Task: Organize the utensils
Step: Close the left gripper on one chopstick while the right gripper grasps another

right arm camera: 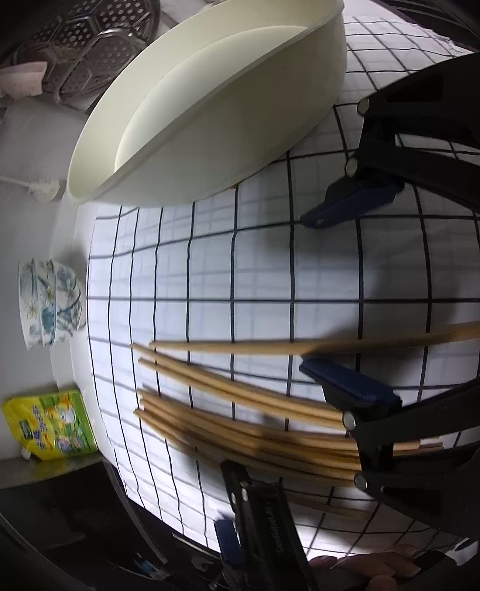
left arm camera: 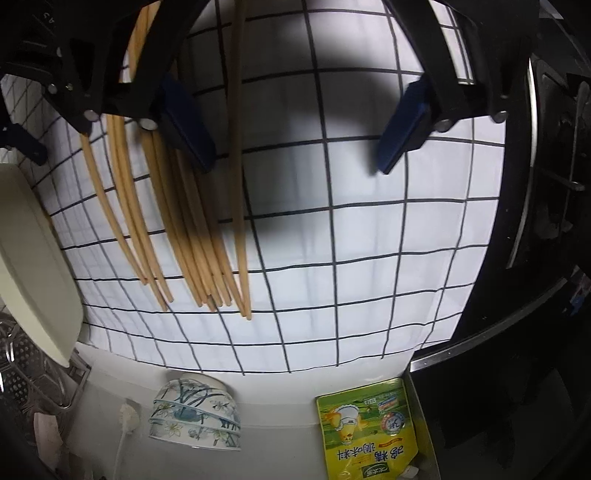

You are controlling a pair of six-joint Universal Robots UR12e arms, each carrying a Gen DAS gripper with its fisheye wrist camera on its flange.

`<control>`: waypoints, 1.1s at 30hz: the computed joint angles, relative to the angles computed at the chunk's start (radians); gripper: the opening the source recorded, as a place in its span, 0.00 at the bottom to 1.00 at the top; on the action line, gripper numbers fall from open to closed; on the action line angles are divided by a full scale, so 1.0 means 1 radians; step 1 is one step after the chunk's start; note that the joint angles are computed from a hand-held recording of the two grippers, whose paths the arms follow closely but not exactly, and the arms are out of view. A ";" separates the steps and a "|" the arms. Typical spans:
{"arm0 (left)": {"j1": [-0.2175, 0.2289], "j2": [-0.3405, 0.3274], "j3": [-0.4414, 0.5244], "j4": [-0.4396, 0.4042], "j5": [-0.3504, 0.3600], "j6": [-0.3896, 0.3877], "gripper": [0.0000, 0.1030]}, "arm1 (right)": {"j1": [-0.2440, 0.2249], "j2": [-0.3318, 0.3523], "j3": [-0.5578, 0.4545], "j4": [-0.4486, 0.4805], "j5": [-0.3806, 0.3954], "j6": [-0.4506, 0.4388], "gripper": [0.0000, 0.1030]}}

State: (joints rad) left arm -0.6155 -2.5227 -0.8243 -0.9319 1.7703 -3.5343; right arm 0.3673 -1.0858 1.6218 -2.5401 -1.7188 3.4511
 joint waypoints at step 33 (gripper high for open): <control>-0.046 0.039 0.081 0.017 -0.065 0.030 0.07 | -0.083 -0.115 0.054 -0.134 0.215 -0.036 0.06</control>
State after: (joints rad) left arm -0.6612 -2.4841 -0.7435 -0.9152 1.7048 -3.5039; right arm 0.2843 -1.2008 1.6763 -2.6742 -1.5036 3.4149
